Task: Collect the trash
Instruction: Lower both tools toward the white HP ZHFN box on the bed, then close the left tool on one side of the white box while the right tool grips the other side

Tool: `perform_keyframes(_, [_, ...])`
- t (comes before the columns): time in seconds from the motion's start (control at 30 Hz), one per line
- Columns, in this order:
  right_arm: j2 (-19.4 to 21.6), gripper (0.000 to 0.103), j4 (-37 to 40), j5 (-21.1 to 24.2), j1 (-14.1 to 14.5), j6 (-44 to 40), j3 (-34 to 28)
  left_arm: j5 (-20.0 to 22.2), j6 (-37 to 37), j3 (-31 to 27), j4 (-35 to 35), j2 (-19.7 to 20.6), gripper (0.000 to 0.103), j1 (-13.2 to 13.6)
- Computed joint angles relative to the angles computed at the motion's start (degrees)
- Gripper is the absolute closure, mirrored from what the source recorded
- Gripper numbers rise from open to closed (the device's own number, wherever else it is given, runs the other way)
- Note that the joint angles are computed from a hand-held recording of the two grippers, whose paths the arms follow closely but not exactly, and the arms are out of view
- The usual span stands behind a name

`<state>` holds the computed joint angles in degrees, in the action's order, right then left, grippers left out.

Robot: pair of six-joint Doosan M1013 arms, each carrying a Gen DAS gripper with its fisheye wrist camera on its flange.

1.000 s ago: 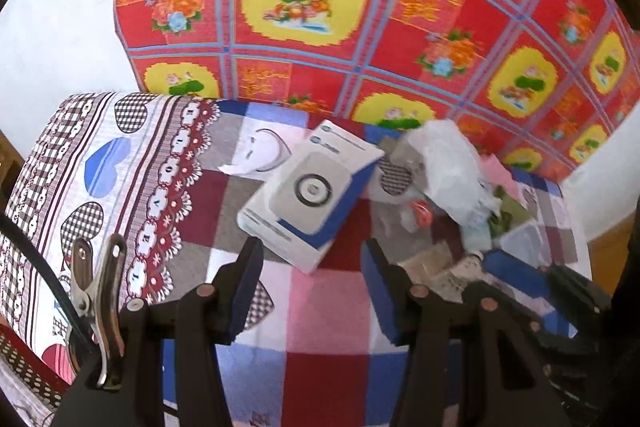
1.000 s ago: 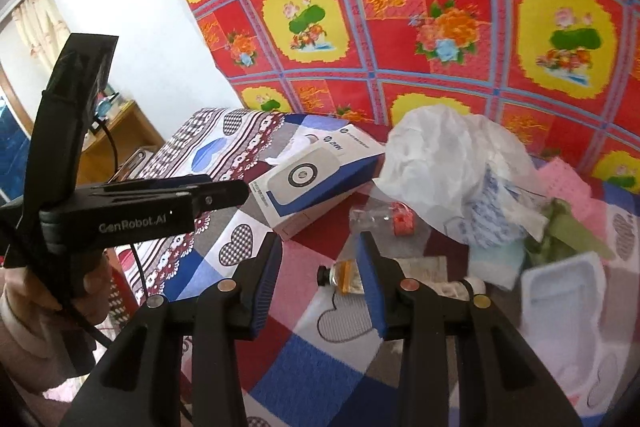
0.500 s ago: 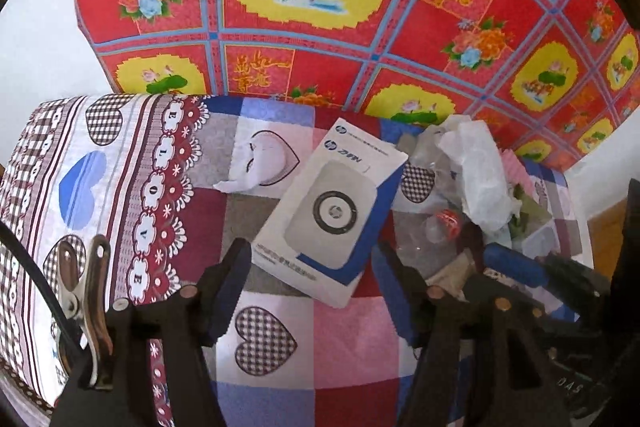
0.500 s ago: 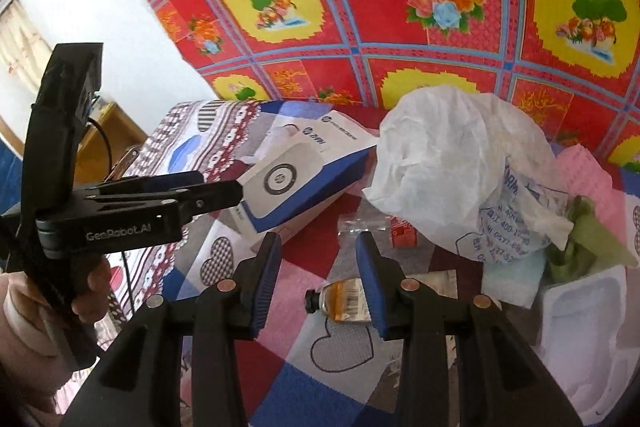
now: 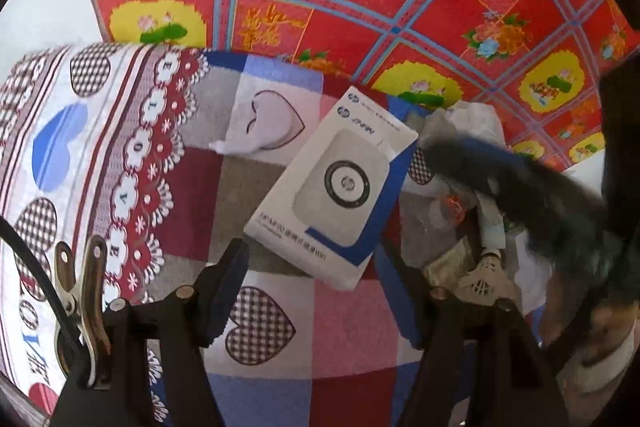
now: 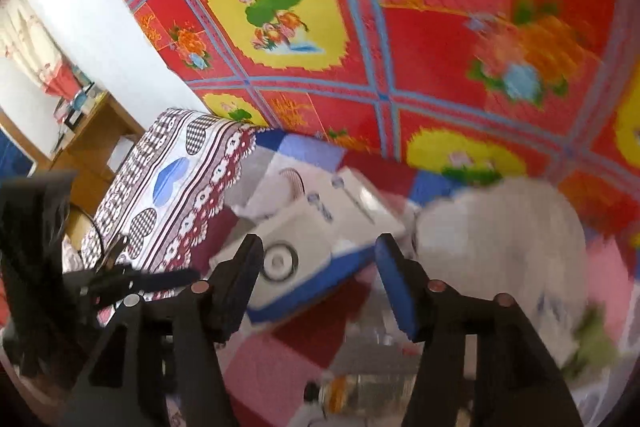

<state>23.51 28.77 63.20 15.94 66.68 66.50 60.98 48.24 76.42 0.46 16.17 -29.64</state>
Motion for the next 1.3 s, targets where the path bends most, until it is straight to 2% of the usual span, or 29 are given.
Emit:
perform_keyframes(0.27, [5.6,0.042,-8.0,6.1,1.5,0.5,-7.6,-0.6,-2.3,1.1,0.5,0.0,0.034,0.0])
perform_keyframes(0.37, [7.7,0.042,-8.3,11.0,1.7,-1.0,-10.2,0.4,-4.4,1.2,2.4,0.2,0.034,-0.1])
perform_keyframes(0.43, [7.4,0.041,-9.8,10.6,2.2,-2.2,-9.7,-0.3,-5.5,1.9,2.7,-0.1,0.034,0.3])
perform_keyframes(0.63, [6.9,0.041,-7.2,15.0,2.8,-4.8,-9.0,0.6,-8.0,3.0,4.1,-1.2,0.034,1.1])
perform_keyframes(0.97, [3.5,0.041,-4.0,16.7,4.3,-6.0,-3.7,2.7,-9.2,6.1,6.8,-4.1,0.034,1.7])
perform_keyframes(1.07, [2.8,0.041,-4.5,15.2,4.7,-5.2,-2.7,3.2,-10.0,7.3,7.4,-5.1,0.034,1.9])
perform_keyframes(1.3, [2.7,0.041,-3.8,12.7,4.3,2.2,-2.2,1.3,-9.5,8.6,6.4,-6.1,0.034,3.4])
